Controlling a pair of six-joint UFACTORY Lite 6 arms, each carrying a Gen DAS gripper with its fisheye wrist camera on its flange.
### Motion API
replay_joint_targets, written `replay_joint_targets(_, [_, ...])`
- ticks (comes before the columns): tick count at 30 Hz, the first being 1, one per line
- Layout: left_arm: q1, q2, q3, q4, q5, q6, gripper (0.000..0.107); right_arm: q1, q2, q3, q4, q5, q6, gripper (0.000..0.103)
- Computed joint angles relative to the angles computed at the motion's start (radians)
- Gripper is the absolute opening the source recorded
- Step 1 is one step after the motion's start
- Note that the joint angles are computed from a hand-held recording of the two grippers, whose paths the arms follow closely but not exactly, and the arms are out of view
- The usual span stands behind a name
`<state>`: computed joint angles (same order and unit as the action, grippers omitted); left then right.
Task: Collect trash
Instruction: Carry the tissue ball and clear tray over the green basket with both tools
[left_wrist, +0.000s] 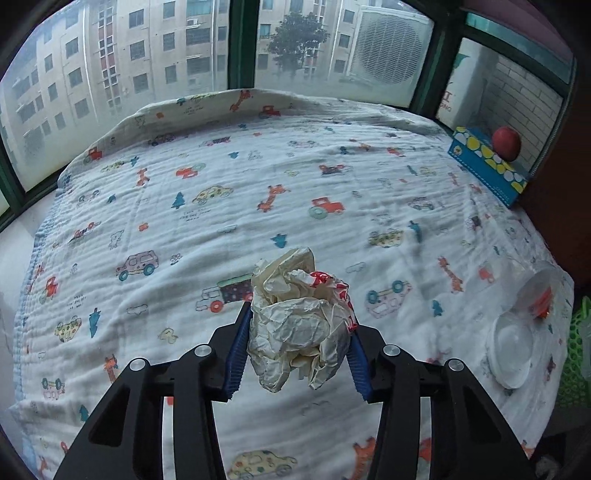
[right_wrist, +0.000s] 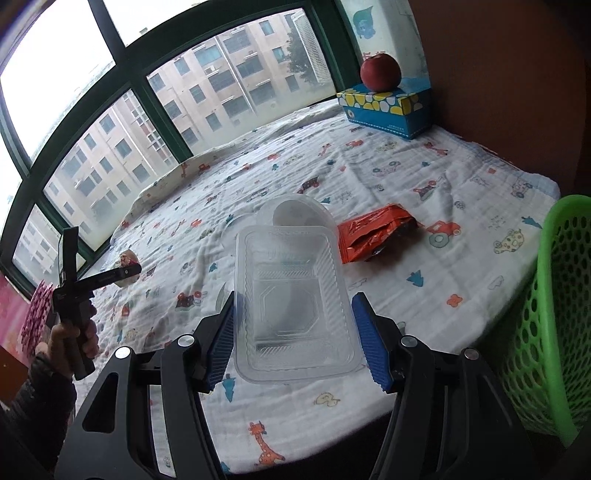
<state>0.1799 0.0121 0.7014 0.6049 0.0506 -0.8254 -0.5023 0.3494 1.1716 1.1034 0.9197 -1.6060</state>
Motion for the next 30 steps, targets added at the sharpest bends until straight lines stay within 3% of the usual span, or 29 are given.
replay_joint_targets(3, [-0.092, -0.077, -0.013, -0.1, 0.033, 0.063, 0.045, -0.054, -0.012, 0.0, -0.003, 0.016, -0.026, 0.061])
replay_joint_targets(9, [-0.358, -0.101, 0.071, 0.183, 0.12, -0.324, 0.045, -0.172, 0.012, 0.057, -0.012, 0.04, -0.053, 0.061])
replay_joint_targets(14, [-0.542, -0.012, 0.22, 0.264, 0.178, -0.445, 0.045, -0.269, 0.077, 0.157, -0.03, 0.069, -0.04, 0.061])
replay_joint_targets(20, [-0.701, 0.172, 0.465, 0.174, 0.224, -0.379, 0.045, -0.369, 0.178, 0.308, -0.05, 0.097, -0.006, 0.061])
replay_joint_targets(30, [-0.859, 0.518, 0.963, -0.099, 0.322, -0.073, 0.045, -0.475, 0.362, 0.575, -0.099, 0.102, 0.082, 0.061])
